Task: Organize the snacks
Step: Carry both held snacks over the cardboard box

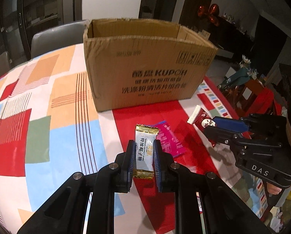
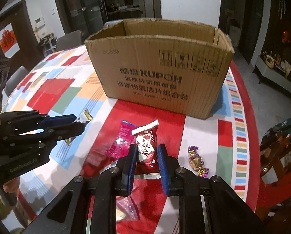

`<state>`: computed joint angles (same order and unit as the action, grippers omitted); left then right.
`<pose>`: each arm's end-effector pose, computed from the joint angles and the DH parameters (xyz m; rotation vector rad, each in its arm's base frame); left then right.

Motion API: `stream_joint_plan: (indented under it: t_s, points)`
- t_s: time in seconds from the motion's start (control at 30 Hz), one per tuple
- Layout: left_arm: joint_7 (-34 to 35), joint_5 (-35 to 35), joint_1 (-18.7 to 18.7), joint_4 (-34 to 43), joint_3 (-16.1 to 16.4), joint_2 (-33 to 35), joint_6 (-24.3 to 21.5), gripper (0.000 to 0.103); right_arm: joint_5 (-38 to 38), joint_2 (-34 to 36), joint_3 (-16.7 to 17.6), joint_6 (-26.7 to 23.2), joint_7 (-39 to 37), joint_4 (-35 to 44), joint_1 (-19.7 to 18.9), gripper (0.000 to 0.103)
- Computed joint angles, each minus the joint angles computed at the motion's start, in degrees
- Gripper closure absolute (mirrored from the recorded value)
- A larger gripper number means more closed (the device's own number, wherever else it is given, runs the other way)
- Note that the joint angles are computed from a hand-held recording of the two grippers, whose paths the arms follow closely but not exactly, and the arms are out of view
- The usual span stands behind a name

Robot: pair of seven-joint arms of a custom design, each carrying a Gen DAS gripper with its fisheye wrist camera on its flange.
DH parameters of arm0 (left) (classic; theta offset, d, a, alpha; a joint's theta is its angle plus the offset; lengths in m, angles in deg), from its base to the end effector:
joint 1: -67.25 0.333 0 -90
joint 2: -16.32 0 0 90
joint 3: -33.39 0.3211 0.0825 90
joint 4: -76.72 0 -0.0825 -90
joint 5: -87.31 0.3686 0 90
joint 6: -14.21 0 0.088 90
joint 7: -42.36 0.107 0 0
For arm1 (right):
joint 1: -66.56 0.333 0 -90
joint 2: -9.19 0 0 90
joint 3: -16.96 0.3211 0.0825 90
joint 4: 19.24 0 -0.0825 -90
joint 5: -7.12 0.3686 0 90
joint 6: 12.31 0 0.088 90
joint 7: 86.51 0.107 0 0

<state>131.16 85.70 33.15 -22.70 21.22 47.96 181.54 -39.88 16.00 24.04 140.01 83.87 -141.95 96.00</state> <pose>0.5057 -0.4910 0.3557 -1.2154 2.5906 -0.9491 0.4496 0.3568 0.4005 -1.7447 1.9426 -0.5363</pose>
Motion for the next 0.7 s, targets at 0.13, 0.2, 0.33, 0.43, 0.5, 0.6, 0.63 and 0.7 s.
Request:
stream_joint_plan:
  t_s: [0.13,0.2,0.33,0.43,0.5,0.6,0.63,0.7]
  points:
    - [0.08,-0.27,-0.02,0.36,-0.26,-0.58,1.27,0.084,-2.18,-1.33,-0.04,-0.45,1.45,-0.03,0.12,0.08]
    - [0.09,-0.27,-0.22,0.63,-0.16,-0.9,1.88,0.084,-3.74,-1.99,0.01,-0.62,2.68,0.16,0.0,0.08]
    - [-0.22,-0.07,-0.94,1.46,0.43,-1.49,3.14,0.084,-6.17,-3.05,0.33,-1.13,4.41,0.7,-0.48,0.08]
    - [-0.3,-0.01,-1.16,2.44,0.56,-1.62,3.5,0.084,-7.54,-3.76,0.54,-1.38,5.24,1.16,-0.96,0.08]
    - [-0.24,-0.05,-1.14,3.02,0.52,-1.66,3.66,0.084,-8.35,-4.18,0.66,-1.48,5.67,1.48,-1.29,0.08]
    - [-0.42,-0.01,-1.39,4.24,0.67,-1.63,3.82,0.084,-9.18,-4.62,0.78,-1.62,5.76,2.1,-1.82,0.08]
    - [-0.22,-0.07,-1.26,4.81,0.48,-1.55,3.84,0.084,-9.37,-4.72,0.86,-1.74,5.83,2.3,-1.93,0.08]
    - [-0.49,0.11,-1.66,5.82,0.9,-1.37,3.85,0.084,-10.08,-4.97,0.81,-1.49,6.13,2.57,-2.31,0.08]
